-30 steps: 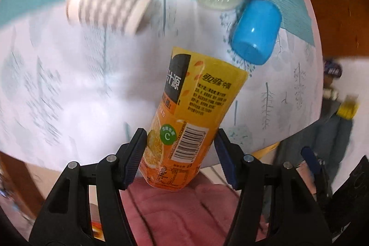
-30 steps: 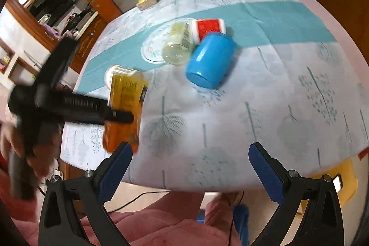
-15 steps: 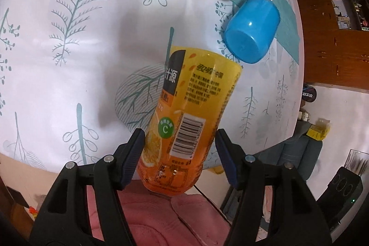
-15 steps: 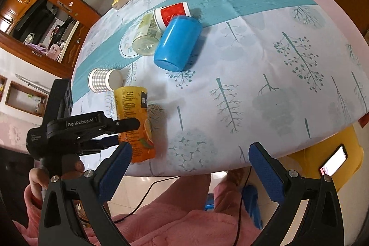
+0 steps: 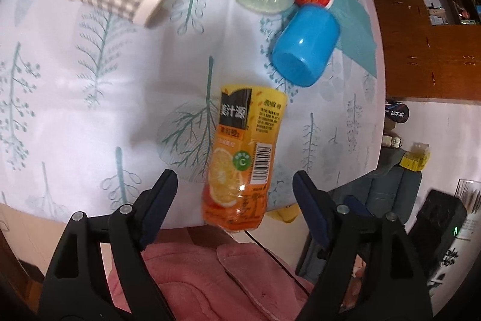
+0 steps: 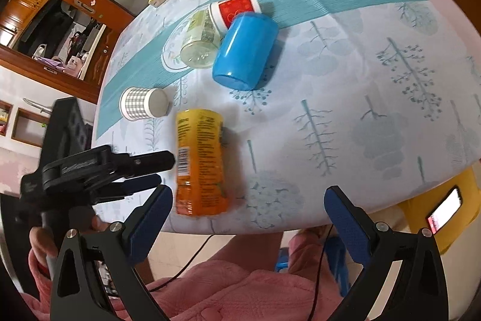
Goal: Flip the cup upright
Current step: 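Grasp the bottle with the right gripper while the left gripper releases it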
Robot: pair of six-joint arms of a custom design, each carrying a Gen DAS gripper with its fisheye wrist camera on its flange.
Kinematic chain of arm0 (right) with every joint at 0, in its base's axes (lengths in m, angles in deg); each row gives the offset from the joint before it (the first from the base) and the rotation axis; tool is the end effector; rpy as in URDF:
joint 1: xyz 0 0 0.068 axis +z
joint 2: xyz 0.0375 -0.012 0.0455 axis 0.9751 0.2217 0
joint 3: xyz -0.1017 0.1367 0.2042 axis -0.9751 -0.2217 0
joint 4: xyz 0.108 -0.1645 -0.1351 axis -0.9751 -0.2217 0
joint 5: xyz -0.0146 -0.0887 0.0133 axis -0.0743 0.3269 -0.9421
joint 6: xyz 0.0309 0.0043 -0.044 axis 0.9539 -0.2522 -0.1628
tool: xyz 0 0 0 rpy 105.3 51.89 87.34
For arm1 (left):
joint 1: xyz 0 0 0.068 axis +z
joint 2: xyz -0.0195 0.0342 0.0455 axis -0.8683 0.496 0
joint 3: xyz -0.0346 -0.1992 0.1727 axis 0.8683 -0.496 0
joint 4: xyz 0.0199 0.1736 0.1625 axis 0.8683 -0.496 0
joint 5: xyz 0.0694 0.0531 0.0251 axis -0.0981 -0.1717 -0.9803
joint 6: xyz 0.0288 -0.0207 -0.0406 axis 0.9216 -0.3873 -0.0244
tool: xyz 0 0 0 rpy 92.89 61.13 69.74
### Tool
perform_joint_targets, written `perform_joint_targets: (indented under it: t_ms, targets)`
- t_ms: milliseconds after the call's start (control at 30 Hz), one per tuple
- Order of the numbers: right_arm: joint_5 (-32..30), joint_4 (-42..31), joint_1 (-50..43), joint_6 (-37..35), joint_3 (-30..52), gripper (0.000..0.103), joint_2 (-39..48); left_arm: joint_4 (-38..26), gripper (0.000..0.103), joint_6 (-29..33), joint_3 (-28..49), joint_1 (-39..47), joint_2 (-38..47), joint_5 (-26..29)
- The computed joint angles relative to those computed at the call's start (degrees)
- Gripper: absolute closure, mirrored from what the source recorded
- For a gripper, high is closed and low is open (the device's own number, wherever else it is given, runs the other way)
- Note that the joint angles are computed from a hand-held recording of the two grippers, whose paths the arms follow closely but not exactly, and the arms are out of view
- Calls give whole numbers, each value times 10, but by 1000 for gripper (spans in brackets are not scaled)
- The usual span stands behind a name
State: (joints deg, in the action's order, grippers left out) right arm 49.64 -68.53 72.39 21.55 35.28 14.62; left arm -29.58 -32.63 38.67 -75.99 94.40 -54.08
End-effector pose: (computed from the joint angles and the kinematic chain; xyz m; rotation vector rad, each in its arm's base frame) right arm 0.1825 -0.0083 0.1885 1.0462 2.5947 0.4380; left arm 0.3989 -0.1301 0.1442 -0.5420 -2.8509 0.7319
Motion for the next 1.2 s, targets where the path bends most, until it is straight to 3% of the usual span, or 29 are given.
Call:
perform_joint_targets:
  t_ms: [300, 500, 800, 967, 1200]
  targets:
    - [-76, 126, 11, 57, 8, 1, 135, 59, 26, 47, -75, 38, -77, -35]
    - [-78, 186, 31, 108, 36, 1, 232, 87, 26, 75, -102, 59, -90, -61]
    - [-42, 186, 60, 146, 143, 1, 392, 109, 26, 117, -96, 66, -83, -102]
    - [-2, 148, 74, 141, 217, 1, 461, 95, 26, 144, -71, 65, -69, -114]
    - [26, 101, 84, 126, 312, 32, 529, 110, 26, 175, -51, 58, -74, -131]
